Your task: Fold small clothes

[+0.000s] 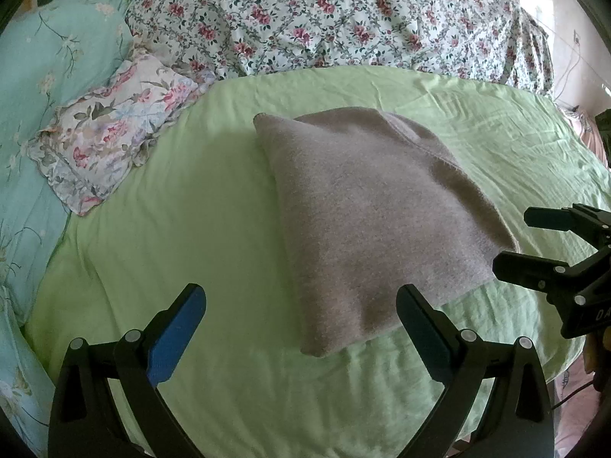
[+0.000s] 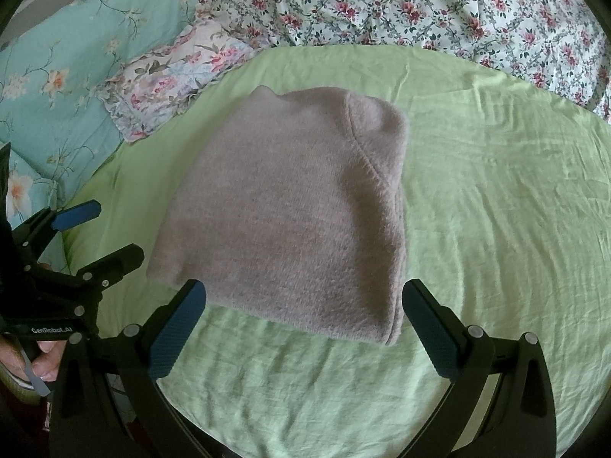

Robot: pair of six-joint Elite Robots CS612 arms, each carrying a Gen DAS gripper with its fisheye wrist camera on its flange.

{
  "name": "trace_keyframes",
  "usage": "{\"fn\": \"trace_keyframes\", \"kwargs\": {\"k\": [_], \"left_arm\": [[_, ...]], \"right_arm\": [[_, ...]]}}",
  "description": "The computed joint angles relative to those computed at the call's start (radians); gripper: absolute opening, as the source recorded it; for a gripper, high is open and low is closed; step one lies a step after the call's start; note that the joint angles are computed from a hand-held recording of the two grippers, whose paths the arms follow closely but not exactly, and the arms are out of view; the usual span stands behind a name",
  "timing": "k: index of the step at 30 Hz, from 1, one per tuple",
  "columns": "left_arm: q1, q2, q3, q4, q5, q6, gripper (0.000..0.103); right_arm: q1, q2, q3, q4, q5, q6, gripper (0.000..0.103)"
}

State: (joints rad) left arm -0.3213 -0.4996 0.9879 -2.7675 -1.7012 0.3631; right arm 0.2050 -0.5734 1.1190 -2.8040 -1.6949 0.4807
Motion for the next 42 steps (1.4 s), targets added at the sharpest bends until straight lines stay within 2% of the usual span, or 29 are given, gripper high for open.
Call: {"fn": "trace_keyframes", "kwargs": {"k": [42], "left_arm": [[0.0, 0.007, -0.016, 0.018, -0.001, -0.004, 0.1]], "right_arm": [[-0.003, -0.007, 0.007, -0.004, -0.019, 0.013, 0.102]]}}
